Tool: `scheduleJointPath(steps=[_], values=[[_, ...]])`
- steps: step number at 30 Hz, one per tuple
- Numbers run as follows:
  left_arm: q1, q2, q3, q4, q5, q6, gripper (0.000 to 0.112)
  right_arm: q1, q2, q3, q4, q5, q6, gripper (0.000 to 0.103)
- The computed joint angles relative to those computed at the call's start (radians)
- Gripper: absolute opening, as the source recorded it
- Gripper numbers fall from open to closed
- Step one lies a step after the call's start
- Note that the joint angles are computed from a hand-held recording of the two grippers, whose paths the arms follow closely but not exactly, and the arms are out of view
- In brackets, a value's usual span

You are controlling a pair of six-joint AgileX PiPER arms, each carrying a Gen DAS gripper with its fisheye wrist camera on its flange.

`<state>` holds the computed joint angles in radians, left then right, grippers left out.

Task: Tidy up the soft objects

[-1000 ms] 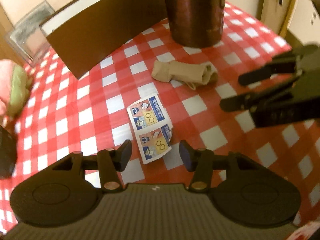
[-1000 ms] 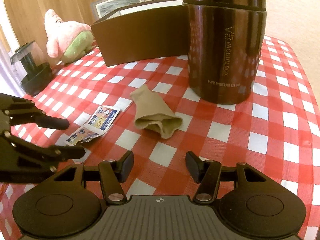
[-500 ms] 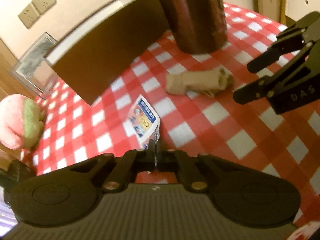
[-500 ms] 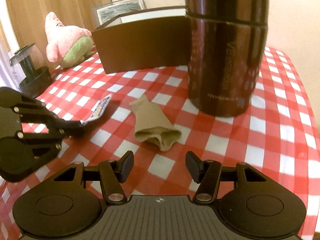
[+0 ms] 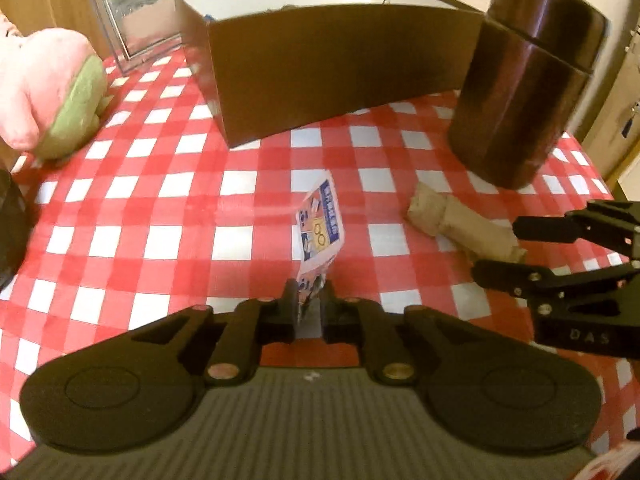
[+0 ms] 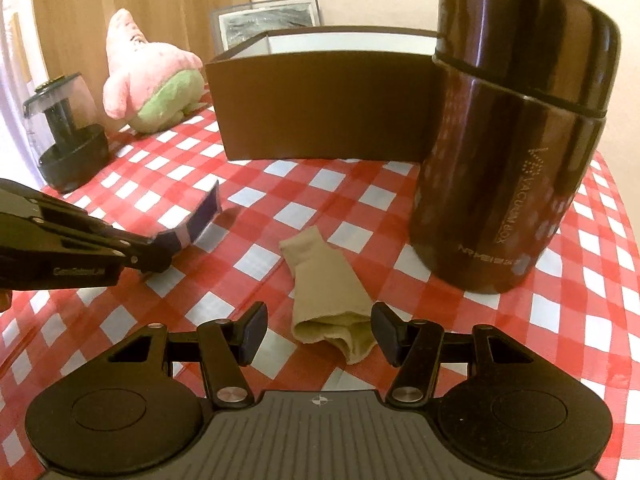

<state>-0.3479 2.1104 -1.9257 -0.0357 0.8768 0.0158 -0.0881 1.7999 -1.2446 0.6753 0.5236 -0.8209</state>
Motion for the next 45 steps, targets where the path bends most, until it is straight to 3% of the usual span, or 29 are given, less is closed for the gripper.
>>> scheduleJointPath(steps=[3,7,17,19,20,23,27,39,45], values=[[0.002,-0.004,0.014,-0.028,-0.034,0.035,0.0,0.008,0.013,-0.009,-0.014,-0.007,-0.002,0.057],[-0.005,-0.005,-0.002,-0.03,-0.044,0.066,0.0,0.019,0.031,-0.024,-0.032,-0.02,0.005,0.057],[-0.003,0.096,-0.207,0.003,0.116,0.001,0.0,0.061,0.092,-0.062,-0.131,-0.11,0.025,0.057],[-0.002,0.104,-0.228,0.01,0.135,-0.007,0.0,0.062,0.095,-0.058,-0.128,-0.13,0.015,0.043],[-0.001,0.105,-0.235,0.011,0.141,-0.01,0.0,0.055,0.097,-0.064,-0.109,-0.118,-0.007,0.025],[-0.001,0.104,-0.24,0.019,0.149,-0.015,0.0,0.044,0.091,-0.066,-0.072,-0.1,-0.04,0.009],[-0.001,0.095,-0.236,0.024,0.154,-0.022,0.0,0.026,0.076,-0.074,-0.023,-0.056,-0.06,0.008],[0.016,-0.001,-0.219,0.016,0.164,-0.002,0.0,-0.002,0.012,-0.183,-0.029,0.099,0.095,0.008],[0.035,0.005,-0.349,0.014,0.218,0.02,0.0,-0.002,0.013,-0.297,-0.036,0.172,0.155,0.008]])
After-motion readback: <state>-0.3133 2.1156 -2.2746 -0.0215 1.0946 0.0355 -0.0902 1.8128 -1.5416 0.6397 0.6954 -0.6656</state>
